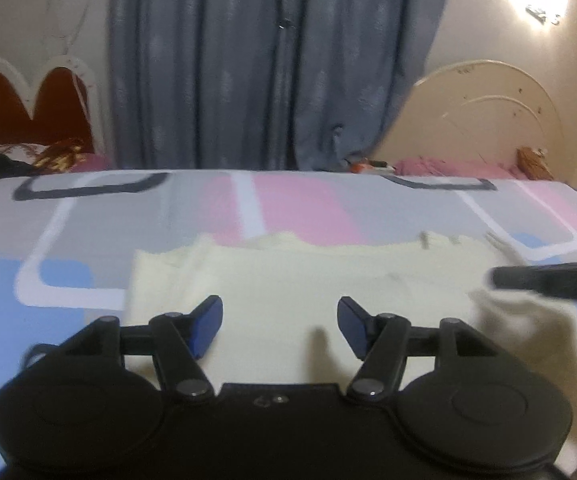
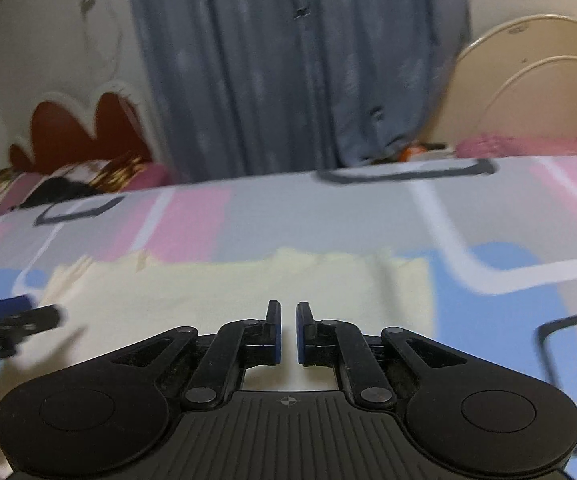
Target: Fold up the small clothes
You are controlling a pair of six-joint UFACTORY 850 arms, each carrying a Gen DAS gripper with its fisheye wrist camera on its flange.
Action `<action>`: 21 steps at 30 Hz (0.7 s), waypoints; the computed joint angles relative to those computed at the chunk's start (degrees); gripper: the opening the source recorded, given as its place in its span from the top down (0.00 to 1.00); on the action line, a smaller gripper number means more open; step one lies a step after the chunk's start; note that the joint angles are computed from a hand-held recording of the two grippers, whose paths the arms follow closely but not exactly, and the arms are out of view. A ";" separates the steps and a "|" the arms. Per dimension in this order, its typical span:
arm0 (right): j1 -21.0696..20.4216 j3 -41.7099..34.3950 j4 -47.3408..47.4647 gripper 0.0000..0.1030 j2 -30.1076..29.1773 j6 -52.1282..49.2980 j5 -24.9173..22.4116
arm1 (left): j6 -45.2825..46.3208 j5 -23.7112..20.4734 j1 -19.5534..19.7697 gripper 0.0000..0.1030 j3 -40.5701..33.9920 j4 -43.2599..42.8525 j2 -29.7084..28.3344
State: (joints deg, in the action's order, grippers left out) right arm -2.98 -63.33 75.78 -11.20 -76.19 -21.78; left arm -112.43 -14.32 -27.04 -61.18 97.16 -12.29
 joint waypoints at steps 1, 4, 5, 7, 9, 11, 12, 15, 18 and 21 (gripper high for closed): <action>0.70 0.24 -0.33 0.94 0.12 0.44 0.06 | 3.59 0.01 -0.48 0.40 -0.68 -3.49 -0.61; 2.64 -0.24 -2.20 0.94 -0.81 2.97 0.65 | 13.20 -1.02 -1.46 0.40 -2.33 -12.53 -2.72; 3.15 -0.45 -3.05 0.94 -1.25 3.94 1.17 | 16.41 -1.83 -1.67 0.40 -2.73 -15.97 -3.49; 3.63 -0.69 -5.43 0.94 -2.00 6.18 2.45 | 15.70 -2.47 -1.43 0.38 -2.35 -15.70 -3.87; 3.02 -0.14 -5.18 0.94 -2.16 5.11 3.55 | 12.92 -2.76 -0.98 0.38 -1.15 -13.04 -3.20; 1.61 0.36 -4.86 0.94 -2.00 4.43 4.32 | 13.36 -2.88 -0.50 0.38 -0.47 -13.56 -2.51; 0.92 1.03 -4.52 0.94 -1.46 4.13 4.77 | 13.96 -3.29 -0.39 0.38 -0.20 -14.00 -2.20; -1.23 1.84 -5.77 0.94 -0.84 5.05 6.33 | 15.60 -4.03 0.00 0.38 0.68 -15.51 -1.13; -2.47 2.45 -7.69 0.94 0.13 6.65 6.93 | 16.50 -5.39 0.19 0.39 1.92 -16.51 0.22; -2.65 3.58 -8.97 0.94 2.07 8.55 6.35 | 16.08 -6.02 -0.08 0.42 3.30 -17.85 2.35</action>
